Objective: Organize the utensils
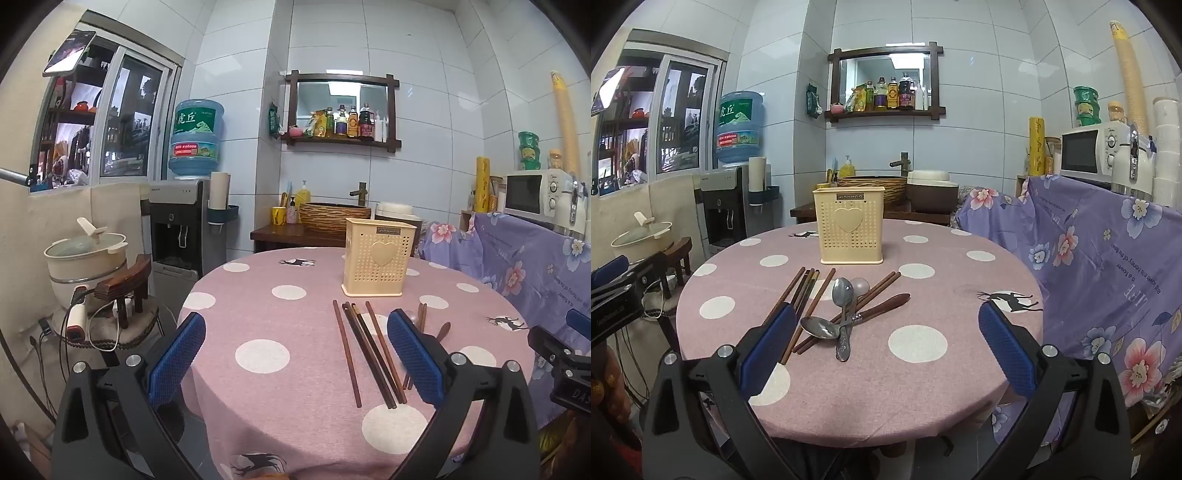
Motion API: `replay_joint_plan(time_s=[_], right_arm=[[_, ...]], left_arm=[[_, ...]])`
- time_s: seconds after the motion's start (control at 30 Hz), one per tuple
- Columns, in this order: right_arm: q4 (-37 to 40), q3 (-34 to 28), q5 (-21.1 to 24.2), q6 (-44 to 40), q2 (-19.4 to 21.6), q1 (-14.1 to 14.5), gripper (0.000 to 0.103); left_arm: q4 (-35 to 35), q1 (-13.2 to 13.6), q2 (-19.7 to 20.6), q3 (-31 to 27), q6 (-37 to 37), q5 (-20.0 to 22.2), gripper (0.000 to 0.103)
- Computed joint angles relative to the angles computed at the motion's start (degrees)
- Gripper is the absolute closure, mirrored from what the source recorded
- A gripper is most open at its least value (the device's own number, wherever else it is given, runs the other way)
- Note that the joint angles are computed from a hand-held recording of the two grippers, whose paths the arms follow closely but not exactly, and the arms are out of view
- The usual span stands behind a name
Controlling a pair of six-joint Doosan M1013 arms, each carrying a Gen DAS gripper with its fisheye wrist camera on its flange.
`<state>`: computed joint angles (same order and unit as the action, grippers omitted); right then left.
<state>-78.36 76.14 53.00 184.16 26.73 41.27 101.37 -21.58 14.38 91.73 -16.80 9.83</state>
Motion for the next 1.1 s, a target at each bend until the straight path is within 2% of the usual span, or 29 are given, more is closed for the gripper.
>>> replay_joint_plan(time_s=[0.27, 0.3, 0.77, 0.8, 0.9, 1.1], right_arm=[[0.4, -0.1, 0.0, 0.1, 0.0, 0.0, 0.005], [-0.1, 0.1, 0.0, 0.2, -0.1, 0.1, 0.005], [0.2, -0.2, 0.0, 0.1, 0.1, 0.1, 0.005], [0.2, -0.1, 0.0, 0.1, 0.0, 0.1, 0.005], [0.0, 0.0, 0.0, 0.2, 0.0, 0.1, 0.005], [0.1, -0.2, -0.1, 0.1, 0.0, 0.0, 0.005]], left_arm=[[3.7, 0.0, 0.0, 0.1, -3.2, 0.1, 0.005], [1.1, 0.0, 0.0, 0.1, -1.1, 0.1, 0.005], [-0.4, 0.0, 0.0, 0.0, 0.5, 0.1, 0.005], [2.6, 0.2, 0.2, 0.3, -2.5, 0.0, 0.005], [4.5, 0.5, 0.5, 0.3, -4.3, -0.2, 0.005], [3.7, 0.4, 0.5, 0.2, -3.5, 0.0, 0.005]])
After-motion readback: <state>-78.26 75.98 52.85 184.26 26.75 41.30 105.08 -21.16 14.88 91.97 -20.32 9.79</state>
